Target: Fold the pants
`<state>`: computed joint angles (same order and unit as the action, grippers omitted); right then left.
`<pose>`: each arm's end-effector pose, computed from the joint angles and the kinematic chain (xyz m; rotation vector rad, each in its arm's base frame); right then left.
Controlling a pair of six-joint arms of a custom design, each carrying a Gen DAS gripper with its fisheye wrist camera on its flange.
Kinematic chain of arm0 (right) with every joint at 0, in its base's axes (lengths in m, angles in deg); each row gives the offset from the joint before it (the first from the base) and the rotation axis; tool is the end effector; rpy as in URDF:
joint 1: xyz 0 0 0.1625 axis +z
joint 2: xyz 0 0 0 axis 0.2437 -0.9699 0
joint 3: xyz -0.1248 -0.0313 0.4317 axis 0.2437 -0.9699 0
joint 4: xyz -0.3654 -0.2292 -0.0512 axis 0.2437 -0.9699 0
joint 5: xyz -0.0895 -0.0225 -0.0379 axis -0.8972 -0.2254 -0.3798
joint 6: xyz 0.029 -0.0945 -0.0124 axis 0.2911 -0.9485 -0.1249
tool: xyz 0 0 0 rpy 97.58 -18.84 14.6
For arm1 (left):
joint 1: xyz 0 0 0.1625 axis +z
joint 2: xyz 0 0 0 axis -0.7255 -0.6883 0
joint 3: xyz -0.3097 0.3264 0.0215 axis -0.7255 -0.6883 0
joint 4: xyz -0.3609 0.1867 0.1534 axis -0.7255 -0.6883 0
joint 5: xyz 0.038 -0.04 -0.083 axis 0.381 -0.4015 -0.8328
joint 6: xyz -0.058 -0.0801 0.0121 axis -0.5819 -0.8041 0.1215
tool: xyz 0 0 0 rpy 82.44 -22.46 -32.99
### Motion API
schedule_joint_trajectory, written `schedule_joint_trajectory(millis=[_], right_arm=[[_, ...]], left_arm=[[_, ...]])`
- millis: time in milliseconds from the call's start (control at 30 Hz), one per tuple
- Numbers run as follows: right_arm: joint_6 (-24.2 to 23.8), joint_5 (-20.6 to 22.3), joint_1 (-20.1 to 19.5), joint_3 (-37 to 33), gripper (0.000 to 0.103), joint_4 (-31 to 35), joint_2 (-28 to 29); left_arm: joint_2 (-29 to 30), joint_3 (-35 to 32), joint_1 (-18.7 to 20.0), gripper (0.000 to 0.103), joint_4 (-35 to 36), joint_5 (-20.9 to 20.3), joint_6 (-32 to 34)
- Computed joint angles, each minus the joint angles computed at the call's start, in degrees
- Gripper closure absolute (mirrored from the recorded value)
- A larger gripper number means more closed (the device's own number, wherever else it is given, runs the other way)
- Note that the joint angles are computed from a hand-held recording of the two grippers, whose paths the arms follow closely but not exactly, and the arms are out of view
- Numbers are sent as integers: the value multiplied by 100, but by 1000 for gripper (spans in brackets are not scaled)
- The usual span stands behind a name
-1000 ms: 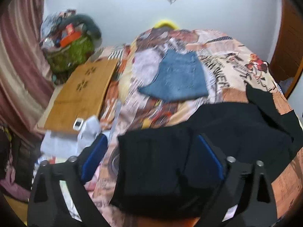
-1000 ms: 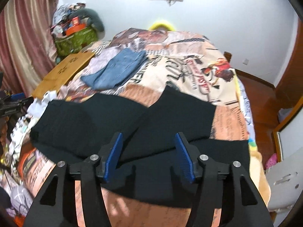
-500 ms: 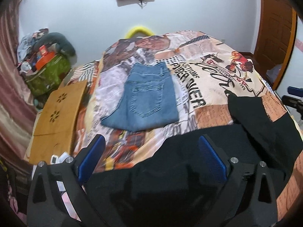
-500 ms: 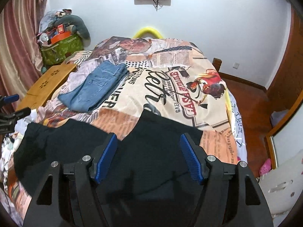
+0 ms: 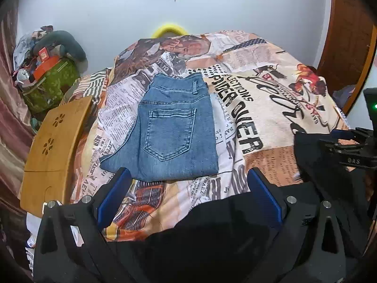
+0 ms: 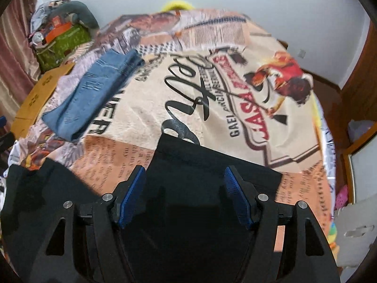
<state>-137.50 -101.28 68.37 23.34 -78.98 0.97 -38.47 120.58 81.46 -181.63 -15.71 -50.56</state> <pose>0.0182 -0.6312 0.3502 0.8290 -2.4134 0.4359 -0.3776 -0.5336 0.0162 0.1605 2.1188 -0.8267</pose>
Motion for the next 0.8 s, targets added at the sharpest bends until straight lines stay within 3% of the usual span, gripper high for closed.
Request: schedule_joint_trajectory(millis=[267,333,467,533,800], right_arm=[[285,-122,86,-361,40,276,507],[390,-275,86,-468,60,476,649],[154,-385,82,-298,72,-52,704],[184,-381,72,-305,91,-26,658],[369,266,-30,-272,94,216,72]], left_arm=[[164,-55,155,3,-440,-157,455],[191,-53,164,3,-551,-220,566],[223,-109,144,3,-431,-257,557],[213,-110,115,3,-420,-283,562],[247,-240,-178,3,80,-81,380]])
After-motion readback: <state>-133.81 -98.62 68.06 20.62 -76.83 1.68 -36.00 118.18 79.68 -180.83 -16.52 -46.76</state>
